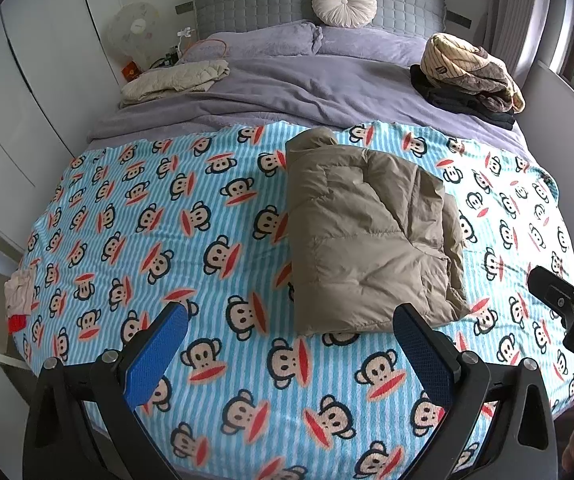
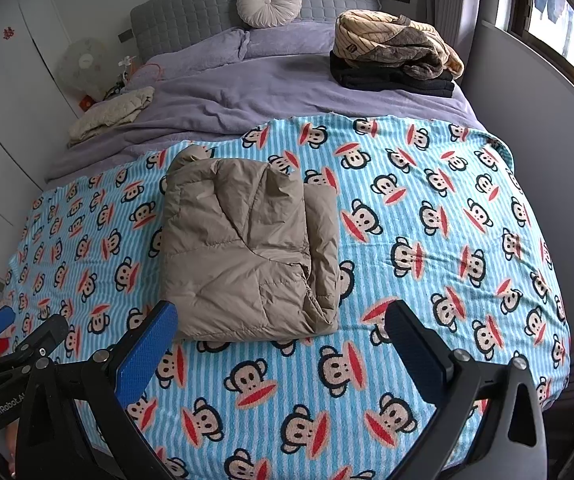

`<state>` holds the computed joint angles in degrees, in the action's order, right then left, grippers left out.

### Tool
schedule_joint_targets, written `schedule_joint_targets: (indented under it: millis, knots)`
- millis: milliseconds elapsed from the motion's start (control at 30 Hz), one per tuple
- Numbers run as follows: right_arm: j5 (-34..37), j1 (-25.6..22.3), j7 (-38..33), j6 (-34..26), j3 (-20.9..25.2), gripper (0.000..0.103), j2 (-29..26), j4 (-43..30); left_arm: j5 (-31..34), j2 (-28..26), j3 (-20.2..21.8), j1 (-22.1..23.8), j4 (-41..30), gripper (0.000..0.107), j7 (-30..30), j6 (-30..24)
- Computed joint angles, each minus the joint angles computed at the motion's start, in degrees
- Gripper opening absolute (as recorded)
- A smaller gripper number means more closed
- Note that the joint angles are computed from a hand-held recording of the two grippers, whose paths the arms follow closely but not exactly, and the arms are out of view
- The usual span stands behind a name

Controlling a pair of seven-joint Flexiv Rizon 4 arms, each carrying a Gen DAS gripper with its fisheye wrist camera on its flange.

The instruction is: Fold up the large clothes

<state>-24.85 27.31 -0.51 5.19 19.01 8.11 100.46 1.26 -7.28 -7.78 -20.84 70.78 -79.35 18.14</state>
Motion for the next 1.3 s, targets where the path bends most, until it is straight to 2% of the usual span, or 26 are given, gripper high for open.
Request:
schedule_joint_targets:
  millis: [1300]
  knots:
    - [0.1,0.2,0.0,-0.4,0.0,0.103,-0.2,-0.3,-0.3,0.1,0.1,0.3,0.2,0.103,0.7,0.1]
